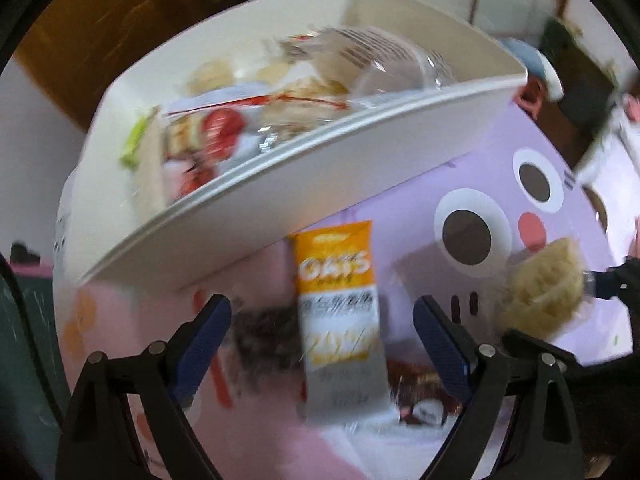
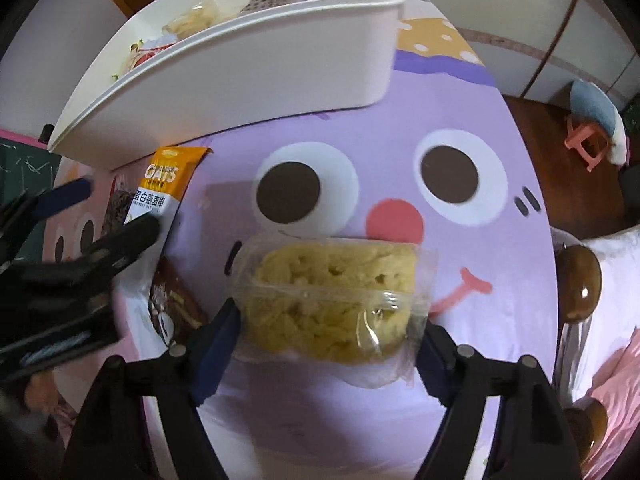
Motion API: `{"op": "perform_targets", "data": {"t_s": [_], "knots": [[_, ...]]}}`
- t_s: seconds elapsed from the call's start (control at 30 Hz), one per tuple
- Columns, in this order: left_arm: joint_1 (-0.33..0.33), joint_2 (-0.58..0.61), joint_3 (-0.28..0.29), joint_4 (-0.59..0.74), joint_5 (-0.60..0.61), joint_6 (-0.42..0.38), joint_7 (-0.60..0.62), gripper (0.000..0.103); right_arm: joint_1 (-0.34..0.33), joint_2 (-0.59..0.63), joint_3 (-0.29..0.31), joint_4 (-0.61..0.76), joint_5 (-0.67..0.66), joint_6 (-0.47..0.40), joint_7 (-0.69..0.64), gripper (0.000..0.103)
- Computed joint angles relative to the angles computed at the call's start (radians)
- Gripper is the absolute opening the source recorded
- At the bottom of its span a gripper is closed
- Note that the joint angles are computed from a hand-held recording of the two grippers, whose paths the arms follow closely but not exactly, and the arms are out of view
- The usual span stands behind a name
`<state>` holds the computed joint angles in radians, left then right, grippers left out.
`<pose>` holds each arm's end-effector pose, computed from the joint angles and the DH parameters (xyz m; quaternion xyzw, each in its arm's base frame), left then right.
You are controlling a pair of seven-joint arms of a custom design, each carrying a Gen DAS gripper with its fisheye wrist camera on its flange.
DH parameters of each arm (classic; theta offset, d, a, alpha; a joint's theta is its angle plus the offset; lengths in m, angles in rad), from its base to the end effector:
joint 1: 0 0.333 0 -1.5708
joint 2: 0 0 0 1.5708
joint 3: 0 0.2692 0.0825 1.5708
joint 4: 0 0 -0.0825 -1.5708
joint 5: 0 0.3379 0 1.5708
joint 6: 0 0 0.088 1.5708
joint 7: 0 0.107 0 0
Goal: Organize snacks
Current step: 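Grasp the OATS bar with left tool while right tool grasps clear yellow cake pack, then lift both held snacks and carry them over the white basket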
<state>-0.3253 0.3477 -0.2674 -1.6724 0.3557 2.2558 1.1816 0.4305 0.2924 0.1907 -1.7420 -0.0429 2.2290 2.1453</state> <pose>0.5284 -0.3246 0.4095 -0.5581 0.8134 -0.0883 0.1381 0.4956 0.3424 0.4046 -0.7230 0.6835 -0.0102 0.0998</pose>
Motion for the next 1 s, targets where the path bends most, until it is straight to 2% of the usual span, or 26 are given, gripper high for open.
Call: {"op": "perform_targets", "data": {"t_s": [0.13,0.2,0.23,0.27,0.3,0.47,0.7,0.93,1.0], "knots": [[-0.012,0.121,-0.005,0.154,-0.025,-0.098,0.058,0.083,-0.011,-0.019,-0.004,-0.022,0.014,0.008,-0.006,0.078],[0.002,0.134,-0.014,0.176,-0.064,-0.096,0.079,0.076,-0.017,-0.028,-0.004,-0.034,0.025,0.018,-0.010,0.078],[0.011,0.139,-0.020,0.189,-0.091,-0.101,0.094,0.066,-0.015,-0.028,-0.004,-0.046,0.026,0.033,-0.005,0.078],[0.019,0.141,-0.025,0.194,-0.113,-0.101,0.104,0.051,-0.018,-0.040,-0.003,-0.060,0.031,0.039,-0.009,0.078],[0.038,0.144,-0.039,0.202,-0.160,-0.100,0.130,0.040,-0.019,-0.043,-0.003,-0.064,0.035,0.042,-0.010,0.078],[0.049,0.094,-0.043,0.148,-0.218,-0.078,0.135,0.037,-0.025,-0.047,-0.007,-0.077,0.038,0.054,-0.026,0.078],[0.085,-0.119,-0.040,-0.047,-0.330,-0.016,0.067,0.036,-0.015,-0.090,-0.005,-0.097,0.023,0.073,-0.032,0.077],[0.076,-0.311,0.000,-0.118,-0.332,0.001,0.019,0.036,0.002,-0.128,-0.005,-0.041,0.011,0.072,-0.032,0.077],[0.073,-0.328,0.012,-0.092,-0.301,-0.006,0.003,0.036,0.013,-0.137,-0.005,-0.013,-0.008,0.072,-0.029,0.077]]}}
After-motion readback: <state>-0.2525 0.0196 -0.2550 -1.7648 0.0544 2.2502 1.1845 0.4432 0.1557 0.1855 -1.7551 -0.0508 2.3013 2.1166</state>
